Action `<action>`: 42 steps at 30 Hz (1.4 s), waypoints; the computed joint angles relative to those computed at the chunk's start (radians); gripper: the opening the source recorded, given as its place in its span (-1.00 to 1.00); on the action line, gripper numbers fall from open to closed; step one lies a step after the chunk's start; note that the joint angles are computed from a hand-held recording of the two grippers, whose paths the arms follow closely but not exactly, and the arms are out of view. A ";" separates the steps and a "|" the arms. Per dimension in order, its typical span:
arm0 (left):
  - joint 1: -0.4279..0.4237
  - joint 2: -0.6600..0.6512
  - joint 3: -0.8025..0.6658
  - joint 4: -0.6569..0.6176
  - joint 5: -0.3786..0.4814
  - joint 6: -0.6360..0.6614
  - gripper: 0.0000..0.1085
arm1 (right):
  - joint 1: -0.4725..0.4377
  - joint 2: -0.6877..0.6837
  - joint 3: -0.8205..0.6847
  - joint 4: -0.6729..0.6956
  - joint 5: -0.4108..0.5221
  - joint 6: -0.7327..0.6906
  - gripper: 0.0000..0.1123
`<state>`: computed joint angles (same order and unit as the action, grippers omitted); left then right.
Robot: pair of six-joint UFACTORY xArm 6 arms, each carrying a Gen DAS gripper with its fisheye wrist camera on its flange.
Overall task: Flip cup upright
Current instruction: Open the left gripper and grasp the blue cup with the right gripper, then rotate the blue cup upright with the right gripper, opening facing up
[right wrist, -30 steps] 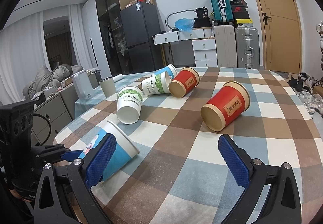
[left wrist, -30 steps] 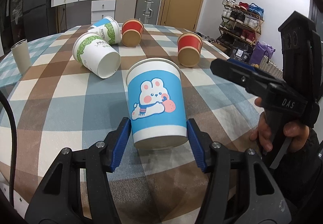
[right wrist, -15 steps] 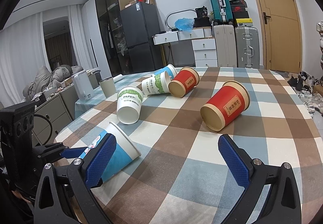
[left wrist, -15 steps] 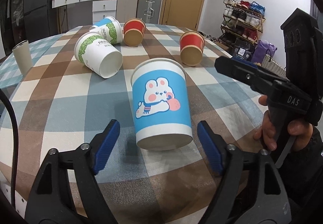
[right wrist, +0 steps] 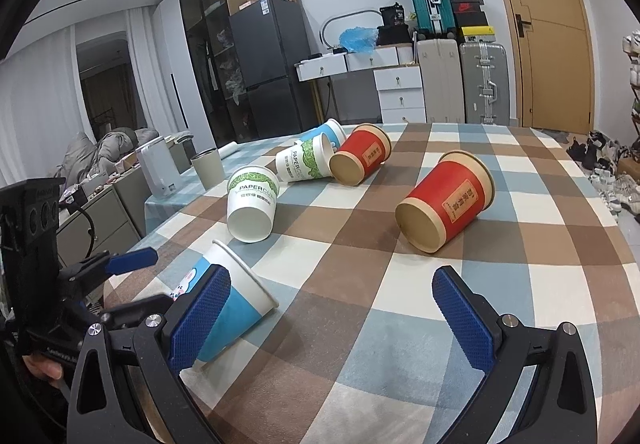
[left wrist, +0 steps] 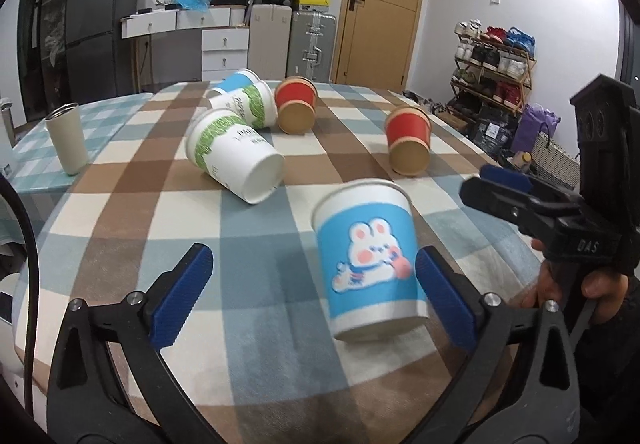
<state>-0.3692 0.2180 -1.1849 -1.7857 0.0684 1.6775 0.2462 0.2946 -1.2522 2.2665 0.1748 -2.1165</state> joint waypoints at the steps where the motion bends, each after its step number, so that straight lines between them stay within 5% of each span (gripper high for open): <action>1: 0.007 0.005 -0.009 -0.018 0.004 0.019 0.86 | 0.007 0.007 -0.005 -0.048 -0.014 0.063 0.83; 8: 0.056 0.055 -0.100 -0.273 0.024 0.306 0.87 | 0.034 0.023 -0.002 -0.367 -0.022 0.440 0.83; 18: 0.081 0.091 -0.144 -0.406 0.039 0.463 0.87 | 0.039 0.031 0.015 -0.752 0.084 0.876 0.83; 30: 0.098 0.091 -0.131 -0.432 0.054 0.506 0.87 | 0.007 0.110 -0.080 -0.924 0.279 1.151 0.80; 34: 0.093 0.091 -0.130 -0.426 0.049 0.501 0.87 | -0.016 0.161 -0.146 -0.999 0.359 1.282 0.63; 42: 0.101 0.079 -0.111 -0.389 0.068 0.445 0.87 | -0.052 0.207 -0.209 -0.982 0.488 1.319 0.35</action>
<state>-0.2678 0.2968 -1.2961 -2.1749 0.1368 2.1228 0.1942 0.5012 -1.4609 1.2841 0.6630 -0.7979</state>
